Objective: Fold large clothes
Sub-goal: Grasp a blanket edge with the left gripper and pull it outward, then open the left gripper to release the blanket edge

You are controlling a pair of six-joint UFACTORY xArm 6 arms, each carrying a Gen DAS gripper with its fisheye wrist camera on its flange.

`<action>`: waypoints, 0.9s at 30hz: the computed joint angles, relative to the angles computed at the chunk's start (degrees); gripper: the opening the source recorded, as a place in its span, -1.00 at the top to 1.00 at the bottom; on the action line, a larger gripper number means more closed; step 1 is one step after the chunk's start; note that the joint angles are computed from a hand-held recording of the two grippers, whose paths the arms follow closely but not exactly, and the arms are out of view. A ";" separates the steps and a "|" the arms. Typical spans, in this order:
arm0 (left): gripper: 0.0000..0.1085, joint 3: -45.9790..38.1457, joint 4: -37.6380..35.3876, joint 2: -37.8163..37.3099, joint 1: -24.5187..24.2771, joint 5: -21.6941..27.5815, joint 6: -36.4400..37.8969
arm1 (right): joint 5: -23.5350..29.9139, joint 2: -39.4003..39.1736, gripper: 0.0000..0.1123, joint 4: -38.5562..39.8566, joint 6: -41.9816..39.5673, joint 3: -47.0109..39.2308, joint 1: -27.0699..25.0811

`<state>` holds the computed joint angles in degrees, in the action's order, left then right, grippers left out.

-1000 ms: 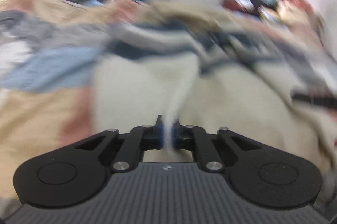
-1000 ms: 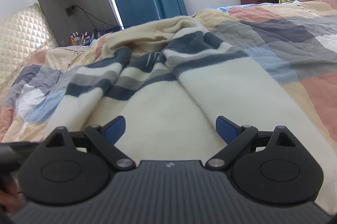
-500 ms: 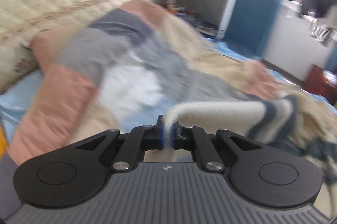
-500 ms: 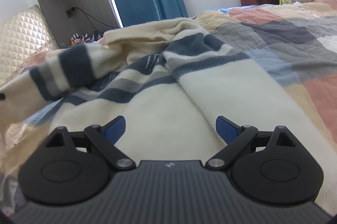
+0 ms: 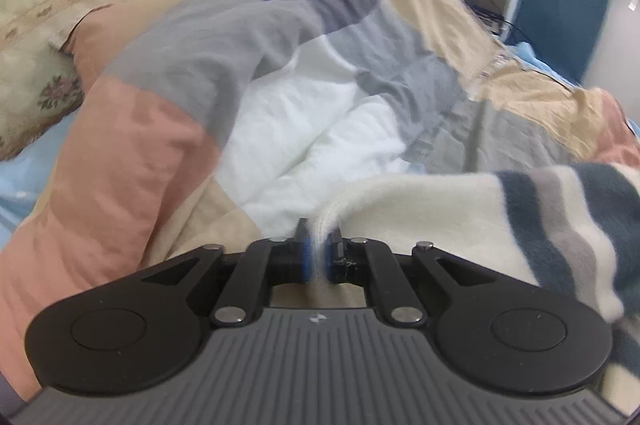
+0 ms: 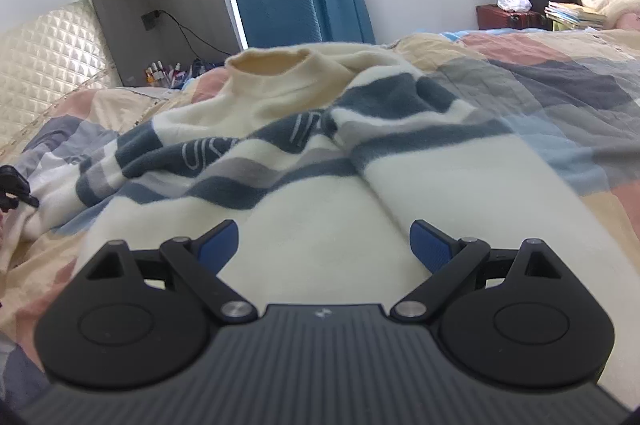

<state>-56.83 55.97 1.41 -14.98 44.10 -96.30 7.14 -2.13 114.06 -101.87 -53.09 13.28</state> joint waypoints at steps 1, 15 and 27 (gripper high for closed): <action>0.57 0.40 -0.41 -0.69 -0.25 -0.21 0.52 | 0.26 0.19 -0.67 1.10 -0.89 -0.31 -0.22; -0.08 -1.02 0.06 -8.71 -19.55 1.58 -5.01 | 3.81 -5.50 -0.67 10.92 -14.08 3.62 -1.57; -0.08 -11.97 6.05 3.41 -31.79 -6.73 -10.38 | 0.04 -3.61 -0.67 -1.90 -1.96 -1.14 1.62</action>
